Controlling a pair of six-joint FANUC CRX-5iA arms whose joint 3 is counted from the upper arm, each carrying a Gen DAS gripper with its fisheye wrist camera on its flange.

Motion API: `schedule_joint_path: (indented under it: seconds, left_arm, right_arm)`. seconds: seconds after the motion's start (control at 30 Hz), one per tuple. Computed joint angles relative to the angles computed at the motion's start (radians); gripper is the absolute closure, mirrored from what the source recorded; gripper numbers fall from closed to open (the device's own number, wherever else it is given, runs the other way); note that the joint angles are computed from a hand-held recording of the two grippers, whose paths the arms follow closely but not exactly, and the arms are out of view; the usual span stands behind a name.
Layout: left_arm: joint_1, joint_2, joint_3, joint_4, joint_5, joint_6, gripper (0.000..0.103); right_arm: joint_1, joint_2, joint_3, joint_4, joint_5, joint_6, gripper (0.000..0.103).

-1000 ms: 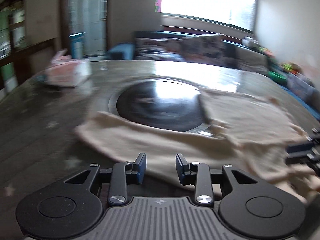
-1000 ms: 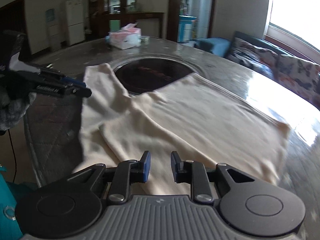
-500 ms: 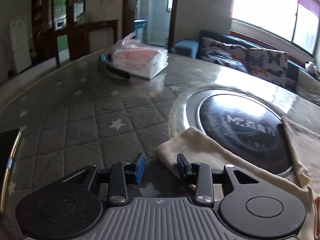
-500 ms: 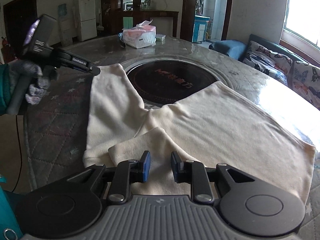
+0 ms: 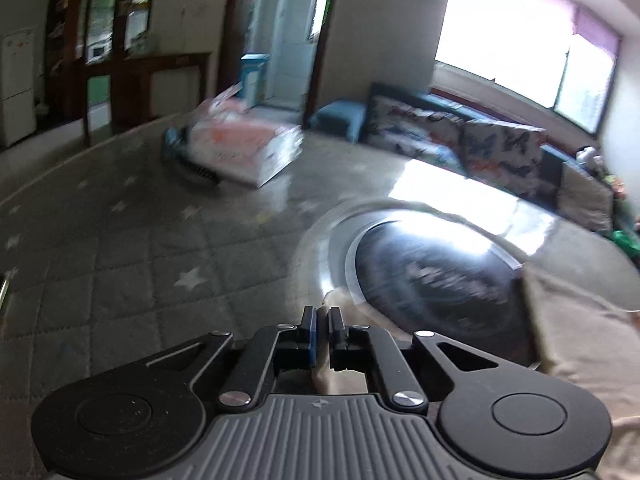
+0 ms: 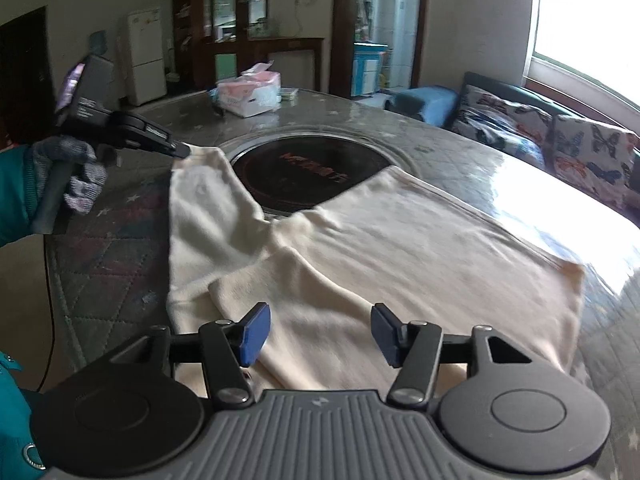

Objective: Fold clothes
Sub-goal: 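Grasp the side edge with the left gripper, fold it over the body, release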

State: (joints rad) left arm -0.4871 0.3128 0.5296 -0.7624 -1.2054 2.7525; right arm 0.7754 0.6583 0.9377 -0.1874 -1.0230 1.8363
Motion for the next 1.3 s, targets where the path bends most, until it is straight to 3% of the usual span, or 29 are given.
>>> schedule_joint_path:
  seconds: [0.23, 0.47, 0.7, 0.97, 1.3]
  left_arm:
    - [-0.076, 0.007, 0.085, -0.038, 0.108, -0.065, 0.098]
    - [-0.122, 0.083, 0.222, 0.043, 0.237, -0.217, 0.098]
    - [-0.131, 0.197, 0.342, 0.227, 0.348, -0.412, 0.098]
    - [-0.119, 0.364, 0.485, 0.483, 0.370, -0.633, 0.098]
    - [-0.097, 0.413, 0.449, 0.706, 0.369, -0.830, 0.093]
  right_arm:
    - [-0.018, -0.098, -0.167, 0.020, 0.113, -0.089, 0.026]
    - [-0.032, -0.175, -0.299, 0.042, 0.215, -0.159, 0.021]
    - [-0.052, -0.252, -0.439, 0.096, 0.315, -0.270, 0.016]
    - [-0.063, -0.313, -0.568, 0.213, 0.385, -0.440, 0.008]
    - [-0.064, -0.355, -0.697, 0.407, 0.454, -0.679, 0.000]
